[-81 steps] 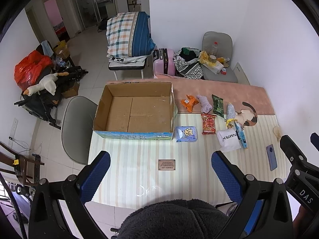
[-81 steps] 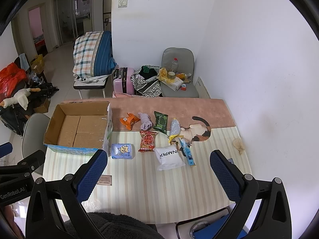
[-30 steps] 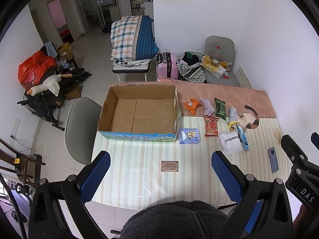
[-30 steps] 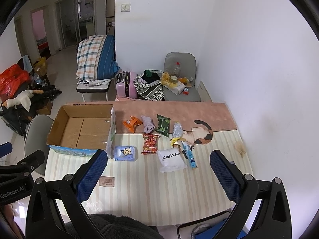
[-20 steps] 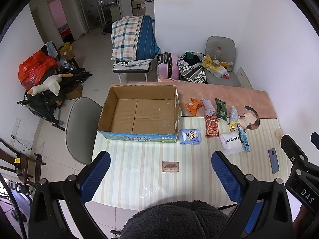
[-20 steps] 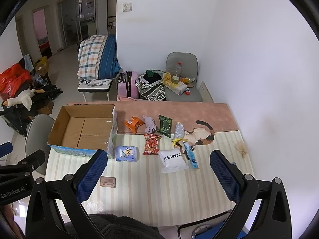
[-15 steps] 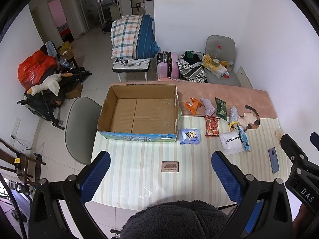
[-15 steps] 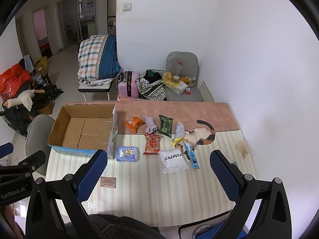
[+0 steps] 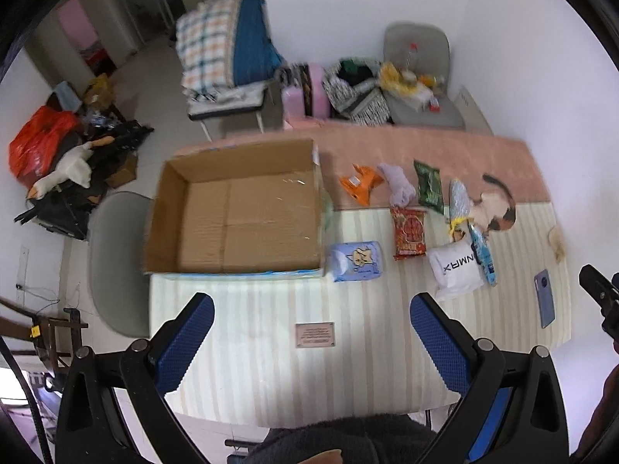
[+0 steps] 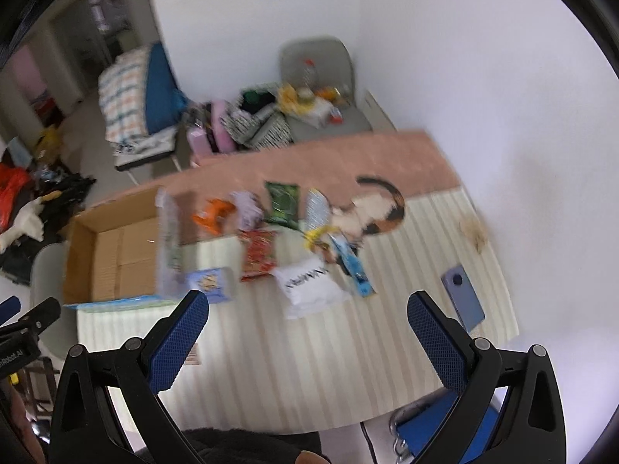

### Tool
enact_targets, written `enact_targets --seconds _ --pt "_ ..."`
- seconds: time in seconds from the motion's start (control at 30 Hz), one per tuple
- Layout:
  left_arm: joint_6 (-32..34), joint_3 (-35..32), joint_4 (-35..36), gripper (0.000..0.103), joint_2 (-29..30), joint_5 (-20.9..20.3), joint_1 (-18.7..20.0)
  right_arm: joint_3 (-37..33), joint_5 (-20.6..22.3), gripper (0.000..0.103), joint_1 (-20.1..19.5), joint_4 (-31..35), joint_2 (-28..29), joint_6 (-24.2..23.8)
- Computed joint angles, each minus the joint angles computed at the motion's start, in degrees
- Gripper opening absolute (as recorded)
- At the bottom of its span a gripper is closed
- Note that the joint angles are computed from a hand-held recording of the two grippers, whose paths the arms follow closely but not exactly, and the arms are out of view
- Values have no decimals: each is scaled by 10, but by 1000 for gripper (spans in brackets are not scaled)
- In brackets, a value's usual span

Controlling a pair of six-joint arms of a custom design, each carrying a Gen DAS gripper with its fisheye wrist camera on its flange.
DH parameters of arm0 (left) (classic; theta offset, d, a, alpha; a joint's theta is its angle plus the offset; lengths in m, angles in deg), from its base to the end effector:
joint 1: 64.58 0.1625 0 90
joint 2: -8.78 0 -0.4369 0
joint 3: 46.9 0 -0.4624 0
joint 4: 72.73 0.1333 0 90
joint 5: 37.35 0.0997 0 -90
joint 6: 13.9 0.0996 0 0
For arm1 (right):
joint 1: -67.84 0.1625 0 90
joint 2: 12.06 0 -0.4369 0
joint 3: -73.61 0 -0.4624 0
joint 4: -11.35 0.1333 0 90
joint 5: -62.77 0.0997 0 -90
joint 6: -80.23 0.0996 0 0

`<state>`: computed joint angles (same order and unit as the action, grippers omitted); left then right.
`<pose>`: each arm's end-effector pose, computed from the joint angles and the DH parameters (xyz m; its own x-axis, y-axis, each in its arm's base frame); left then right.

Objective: Organize soft objects
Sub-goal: 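Grasp the red jacket-print bag with left tool while right tool grasps white NMRX pouch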

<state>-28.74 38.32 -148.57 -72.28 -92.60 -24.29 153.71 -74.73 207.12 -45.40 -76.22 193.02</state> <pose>-0.3332 -0.5317 0.4515 -0.5670 0.5606 -0.6036 0.5989 0.7836 0.1653 0.5311 -0.3782 0.3093 -0.4498 0.7324 0.5111 0.2083 0.6425 -0.7374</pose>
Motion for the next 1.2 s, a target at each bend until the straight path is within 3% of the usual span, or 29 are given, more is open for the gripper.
enact_targets --seconds 0.13,0.23,0.33,0.43,0.53,0.7,0.9,1.07,1.2 --pt "8 21 -19 103 48 2 16 154 32 103 -74 -134 -108 -60" --pt "21 39 -33 103 83 1 27 251 45 103 -137 -270 -159 -188" --pt "22 52 -35 103 116 11 38 312 79 103 -208 -384 -166 -329" --pt "17 53 -28 103 145 17 49 331 90 103 -256 -440 -138 -417" --pt "11 48 -26 103 170 19 60 329 97 103 -290 -465 -99 -473" --pt "1 29 -20 103 213 9 74 334 111 103 -332 -484 -69 -501" --pt "-12 -23 4 102 288 -75 97 397 135 98 -364 -543 -136 -437" --pt "-9 -50 9 95 349 -125 108 443 166 98 -385 -605 -181 -443" --pt "-15 -56 14 95 379 -135 112 448 178 98 -391 -620 -182 -450"
